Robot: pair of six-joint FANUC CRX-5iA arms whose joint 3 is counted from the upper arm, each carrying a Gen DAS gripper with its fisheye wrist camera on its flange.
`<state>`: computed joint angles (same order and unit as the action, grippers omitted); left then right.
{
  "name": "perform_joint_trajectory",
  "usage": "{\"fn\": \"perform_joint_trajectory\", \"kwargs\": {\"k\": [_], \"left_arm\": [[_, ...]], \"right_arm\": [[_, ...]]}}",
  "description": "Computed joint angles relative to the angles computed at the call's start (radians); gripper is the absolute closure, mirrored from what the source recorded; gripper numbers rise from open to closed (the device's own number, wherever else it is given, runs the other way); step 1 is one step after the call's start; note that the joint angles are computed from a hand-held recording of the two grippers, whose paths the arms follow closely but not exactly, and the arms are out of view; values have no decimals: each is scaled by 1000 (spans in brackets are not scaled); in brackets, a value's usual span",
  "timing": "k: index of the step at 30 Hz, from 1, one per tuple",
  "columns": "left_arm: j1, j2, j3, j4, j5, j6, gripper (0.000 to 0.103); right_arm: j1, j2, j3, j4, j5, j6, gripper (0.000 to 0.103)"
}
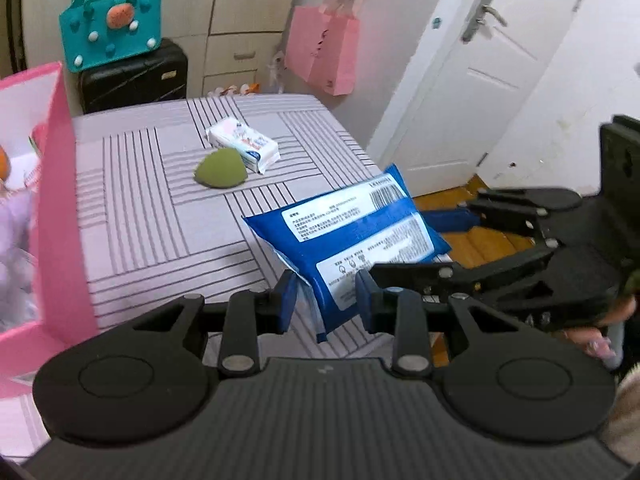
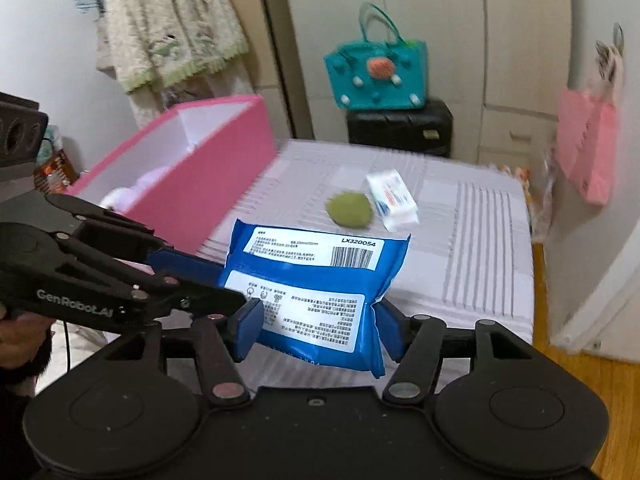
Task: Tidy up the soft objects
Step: 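Lift the blue wipes pack and carry it over the pink box with the left tool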
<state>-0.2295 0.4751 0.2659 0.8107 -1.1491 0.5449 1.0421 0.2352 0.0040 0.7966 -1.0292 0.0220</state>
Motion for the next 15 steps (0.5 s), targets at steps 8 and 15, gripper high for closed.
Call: {"fn": "perform_joint_trajectory", "kwargs": {"k": [8, 15], "left_arm": [[90, -74, -55, 63, 20, -129, 72], [161, -90, -68, 92, 93, -142, 72]], "right_arm": [[-16, 78, 139, 36, 60, 129, 39], [-62, 198, 337, -20, 106, 299, 71]]}}
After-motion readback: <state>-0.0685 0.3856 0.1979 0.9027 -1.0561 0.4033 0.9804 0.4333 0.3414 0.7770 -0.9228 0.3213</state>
